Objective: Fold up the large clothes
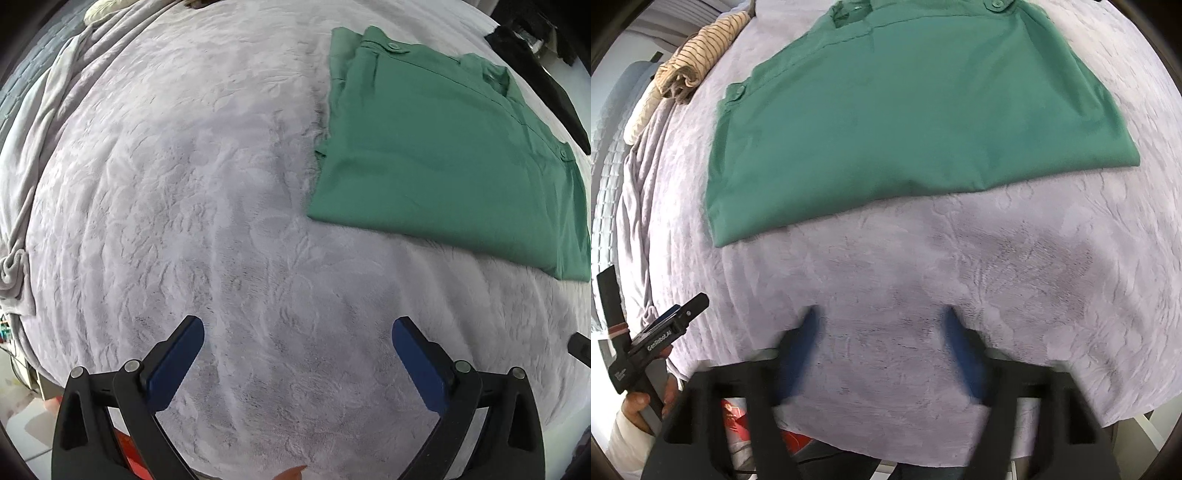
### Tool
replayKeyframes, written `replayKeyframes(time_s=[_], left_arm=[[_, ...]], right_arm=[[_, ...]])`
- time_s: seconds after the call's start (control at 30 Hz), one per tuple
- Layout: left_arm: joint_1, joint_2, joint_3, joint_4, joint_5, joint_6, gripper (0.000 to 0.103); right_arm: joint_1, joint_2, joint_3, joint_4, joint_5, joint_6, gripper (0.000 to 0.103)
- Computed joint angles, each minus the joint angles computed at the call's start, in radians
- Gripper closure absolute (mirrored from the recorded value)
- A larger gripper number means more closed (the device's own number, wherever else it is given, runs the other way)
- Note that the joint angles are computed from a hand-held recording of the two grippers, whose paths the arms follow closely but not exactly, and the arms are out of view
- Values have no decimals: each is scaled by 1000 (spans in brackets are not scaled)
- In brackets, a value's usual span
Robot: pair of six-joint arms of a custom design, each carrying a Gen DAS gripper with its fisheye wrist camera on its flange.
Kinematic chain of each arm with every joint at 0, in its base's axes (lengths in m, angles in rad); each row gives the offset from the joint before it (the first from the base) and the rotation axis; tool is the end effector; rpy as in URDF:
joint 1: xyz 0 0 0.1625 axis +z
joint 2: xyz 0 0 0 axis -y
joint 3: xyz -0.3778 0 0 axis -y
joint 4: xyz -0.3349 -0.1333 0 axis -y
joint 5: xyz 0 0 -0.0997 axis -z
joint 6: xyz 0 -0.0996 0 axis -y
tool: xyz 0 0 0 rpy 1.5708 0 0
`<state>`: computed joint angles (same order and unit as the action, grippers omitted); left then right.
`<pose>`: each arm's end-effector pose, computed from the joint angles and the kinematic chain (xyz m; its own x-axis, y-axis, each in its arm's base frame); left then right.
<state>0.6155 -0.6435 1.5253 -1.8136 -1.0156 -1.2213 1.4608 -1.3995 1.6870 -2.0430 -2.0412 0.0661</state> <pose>-0.3375 -0.4662 0.0033 -0.6959 -0.1357 -0.7052 0.0046 0.9811 -0.1933 0.0328 -0.5065 0.3708 -0.8678 0.2447 0.4324 0.1656 0.9630 -0.2127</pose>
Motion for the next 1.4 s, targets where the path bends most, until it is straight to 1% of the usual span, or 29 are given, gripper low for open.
replayKeyframes(time_s=[0.07,0.13,0.2,0.23,0.27,0.43,0.67,1.0,1.23,1.4], left_arm=[[1,-7,4,9,5,-2,1],[23,-6,-14,18,12,26,1],[30,-6,-21,15,7,46,1],[37,10,-55,22,3,62,1],[58,7,-61,9,3,92,1],[68,13,-68,-20,-1,129,1],[69,21,-77,-22,-12,158,1],[93,27,-78,-49,-9,222,1],[114,38,-81,-66,-7,269,1],[129,50,-82,-84,-10,283,1]], right_arm=[[11,0,5,-17,1,-19,6],[16,3,3,-17,5,-25,6],[13,9,-7,5,26,-13,6],[8,13,-14,23,42,-1,6],[5,16,-20,36,47,9,6],[-1,18,-18,59,65,49,6],[-10,16,-4,77,71,100,6],[-11,20,4,79,81,137,6],[-40,19,32,45,141,168,6],[-58,29,54,9,188,167,6]])
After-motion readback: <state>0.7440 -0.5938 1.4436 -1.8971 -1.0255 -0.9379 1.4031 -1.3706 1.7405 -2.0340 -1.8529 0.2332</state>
